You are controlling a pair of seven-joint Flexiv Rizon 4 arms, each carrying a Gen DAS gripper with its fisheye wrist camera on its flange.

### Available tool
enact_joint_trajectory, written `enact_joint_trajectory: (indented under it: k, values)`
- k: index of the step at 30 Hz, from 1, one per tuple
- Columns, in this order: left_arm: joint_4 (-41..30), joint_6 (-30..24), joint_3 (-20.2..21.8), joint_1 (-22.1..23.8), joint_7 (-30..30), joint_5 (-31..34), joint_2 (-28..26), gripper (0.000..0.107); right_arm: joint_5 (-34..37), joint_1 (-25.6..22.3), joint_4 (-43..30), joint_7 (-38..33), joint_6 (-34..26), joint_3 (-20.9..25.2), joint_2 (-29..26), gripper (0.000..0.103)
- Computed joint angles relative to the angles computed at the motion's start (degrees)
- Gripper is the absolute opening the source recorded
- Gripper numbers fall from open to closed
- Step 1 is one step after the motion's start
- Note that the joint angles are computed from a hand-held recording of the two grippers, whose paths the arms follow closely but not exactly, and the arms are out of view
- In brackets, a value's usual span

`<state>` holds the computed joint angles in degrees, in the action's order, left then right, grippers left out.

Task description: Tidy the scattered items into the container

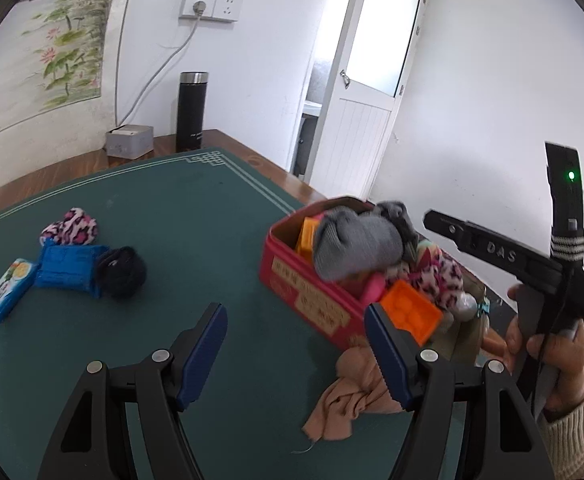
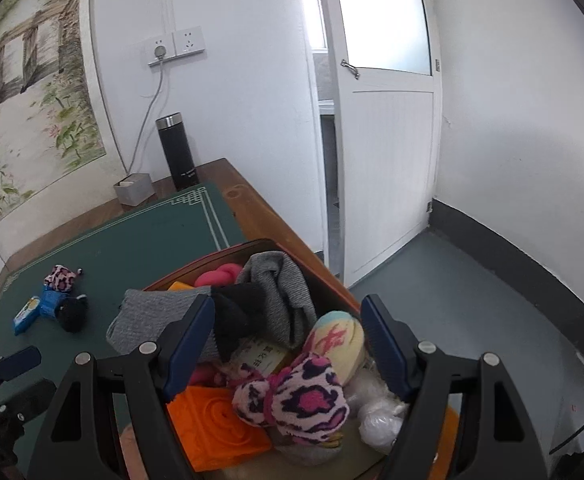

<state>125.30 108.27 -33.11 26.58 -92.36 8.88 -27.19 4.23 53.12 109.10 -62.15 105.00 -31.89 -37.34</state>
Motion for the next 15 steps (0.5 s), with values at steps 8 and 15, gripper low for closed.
enact_joint_trajectory:
  k: [8, 15]
  values:
    - [2.98, 1.29, 2.30, 2.76, -2.11, 0.12, 0.57, 0.072, -7.02, -11.14, -3.28, -8.05, 5.65, 17.07, -0.28, 0.079]
    - [2.86, 0.59, 1.66, 5.74, -4.17, 0.75, -0.97, 0.072, -5.26, -8.57, 10.63, -21.96, 12.19, 21.61, 4.88, 0.079]
